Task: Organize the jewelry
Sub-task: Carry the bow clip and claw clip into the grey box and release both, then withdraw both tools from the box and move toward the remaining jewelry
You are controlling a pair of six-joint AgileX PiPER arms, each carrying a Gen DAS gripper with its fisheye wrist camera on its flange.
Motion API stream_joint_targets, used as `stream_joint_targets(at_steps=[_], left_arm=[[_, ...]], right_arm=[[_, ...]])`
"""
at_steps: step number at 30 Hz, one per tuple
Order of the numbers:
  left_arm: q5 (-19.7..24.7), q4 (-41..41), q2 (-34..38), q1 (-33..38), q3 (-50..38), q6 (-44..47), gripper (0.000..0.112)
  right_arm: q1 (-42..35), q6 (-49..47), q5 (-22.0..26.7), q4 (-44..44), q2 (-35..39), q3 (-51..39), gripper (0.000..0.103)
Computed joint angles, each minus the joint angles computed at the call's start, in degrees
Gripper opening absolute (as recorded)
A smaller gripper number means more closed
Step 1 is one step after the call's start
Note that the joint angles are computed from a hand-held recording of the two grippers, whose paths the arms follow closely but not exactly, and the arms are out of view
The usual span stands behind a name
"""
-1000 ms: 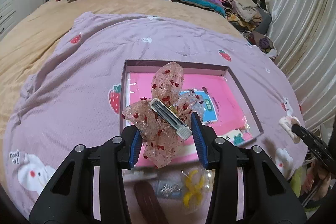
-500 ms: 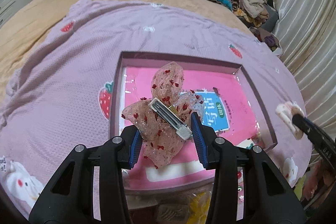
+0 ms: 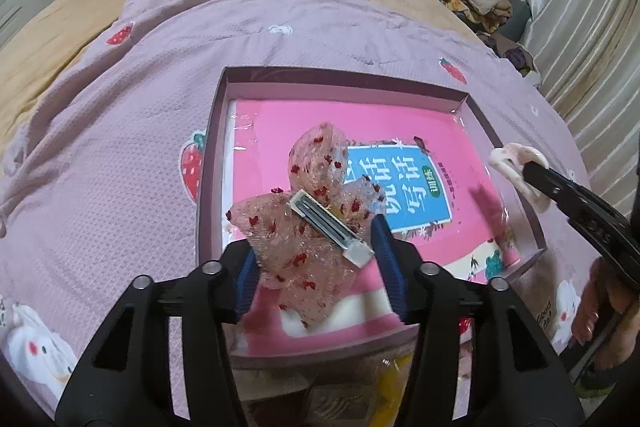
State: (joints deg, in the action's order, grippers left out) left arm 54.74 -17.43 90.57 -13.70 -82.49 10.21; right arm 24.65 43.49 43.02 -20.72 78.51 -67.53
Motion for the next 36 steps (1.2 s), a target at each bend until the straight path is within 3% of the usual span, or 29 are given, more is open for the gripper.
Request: stream_joint_targets(at_steps=[8,16,18,22,29,36], left_arm=[[0.8,0.5,-2.3,0.9,0.9,-0.5,0.07],[1.8,1.2,-4.5,1.5,-0.1,-2.2,0.079],[2.2,1.3,-5.0,1.6,-0.3,-2.4,0.08],[3.1,2.9,-6.5,1.3,-0.8,-4.1,0.081],[4.3,4.2,-9.7,0.9,-1.2,-6.1,0.09],[4.7,4.7,-13.0,-0.2,-0.6,-8.0,0.093]], right_arm=[[-0.4,2.5,-2.1,-0.2,0.0,4.0,0.022],[-1.1,2.4,-2.3,1.8,-1.6,6.6,0.024],[-1.1,3.1,-2.3,1.8,-2.8,7.5,0.041],[1.4,7.7,-1.1,-2.8,-5.8,8.8,0.052],[6.6,13.9,3.8,-9.4,-11.2,8.9,0.081],[13.8,20.2,11.6,-17.1,-16.5,8.1,0.094]])
